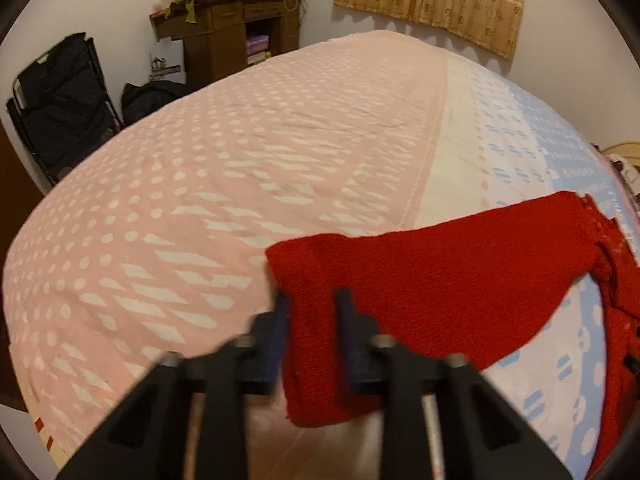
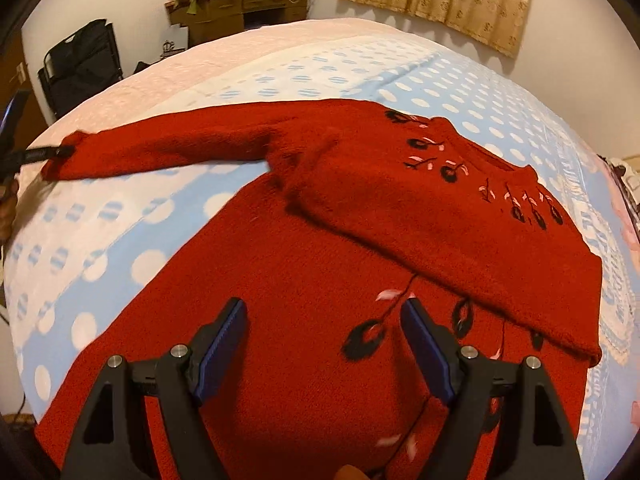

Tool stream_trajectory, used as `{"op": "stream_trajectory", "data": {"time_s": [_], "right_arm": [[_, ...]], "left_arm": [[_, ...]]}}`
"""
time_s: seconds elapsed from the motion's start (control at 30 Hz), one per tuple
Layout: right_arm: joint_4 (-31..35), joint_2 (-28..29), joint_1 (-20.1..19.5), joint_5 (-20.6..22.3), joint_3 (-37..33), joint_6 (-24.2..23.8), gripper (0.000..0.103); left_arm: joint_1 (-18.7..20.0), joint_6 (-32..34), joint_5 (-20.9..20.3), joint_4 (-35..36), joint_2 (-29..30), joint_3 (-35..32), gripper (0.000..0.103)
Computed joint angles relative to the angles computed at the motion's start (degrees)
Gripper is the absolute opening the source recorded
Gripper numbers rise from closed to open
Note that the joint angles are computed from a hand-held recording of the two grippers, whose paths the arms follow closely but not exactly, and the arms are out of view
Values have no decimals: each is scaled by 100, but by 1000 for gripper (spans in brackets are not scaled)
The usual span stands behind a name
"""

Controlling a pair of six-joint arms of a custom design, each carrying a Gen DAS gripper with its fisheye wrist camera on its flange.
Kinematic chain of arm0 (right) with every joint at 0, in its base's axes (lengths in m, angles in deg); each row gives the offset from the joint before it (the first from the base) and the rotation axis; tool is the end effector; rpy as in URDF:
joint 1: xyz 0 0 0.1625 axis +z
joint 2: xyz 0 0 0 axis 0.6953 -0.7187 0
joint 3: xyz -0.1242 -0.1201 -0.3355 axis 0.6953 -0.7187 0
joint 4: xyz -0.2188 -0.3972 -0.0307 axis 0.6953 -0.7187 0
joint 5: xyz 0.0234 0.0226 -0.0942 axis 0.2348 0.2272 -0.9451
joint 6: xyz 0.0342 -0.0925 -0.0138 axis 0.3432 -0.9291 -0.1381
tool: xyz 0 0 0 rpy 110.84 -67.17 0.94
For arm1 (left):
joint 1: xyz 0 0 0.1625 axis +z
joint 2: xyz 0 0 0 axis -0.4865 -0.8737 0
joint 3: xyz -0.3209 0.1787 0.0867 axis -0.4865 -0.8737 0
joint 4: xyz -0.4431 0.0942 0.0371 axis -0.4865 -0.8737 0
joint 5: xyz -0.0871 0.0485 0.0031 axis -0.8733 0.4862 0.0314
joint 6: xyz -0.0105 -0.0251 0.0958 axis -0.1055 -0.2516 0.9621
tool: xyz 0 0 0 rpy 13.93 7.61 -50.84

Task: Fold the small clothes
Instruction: 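Lift the held sleeve with the left gripper toward the sweater body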

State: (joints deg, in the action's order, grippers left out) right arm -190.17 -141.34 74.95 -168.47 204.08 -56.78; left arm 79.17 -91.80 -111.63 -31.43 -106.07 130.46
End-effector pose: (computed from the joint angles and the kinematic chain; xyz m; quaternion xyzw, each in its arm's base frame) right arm 0.2208 -0.2883 0.1083 0.1940 -0.8630 0.2294 0.4061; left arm -0.0506 -0.3913 0.3020 0.0884 0.8900 -0.2933 0.3378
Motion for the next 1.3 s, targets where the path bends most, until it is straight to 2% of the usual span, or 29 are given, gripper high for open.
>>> {"op": "stream_trajectory", "data": {"time_s": [0.23,0.37,0.53,0.97,1.3], "right_arm": [[163,-75,69,69,163,160,80],[278,-271,97,31,250,337,80],[613,-406,185,-28,318,546,80],[765,-1308,227,-15,754,713,80],[1044,-2218,243,-91,1096,838,80]], "left_arm": [[-83,166,-211,-304,-25,-60,11],[-139,212,-494,-550,-60,-182,11],[-372,300,-596,-840,66,-333,11],[-794,207,-943,-1208,787,-728,10],[-1431,266,-1158,-1858,1658,-1241,10]]}}
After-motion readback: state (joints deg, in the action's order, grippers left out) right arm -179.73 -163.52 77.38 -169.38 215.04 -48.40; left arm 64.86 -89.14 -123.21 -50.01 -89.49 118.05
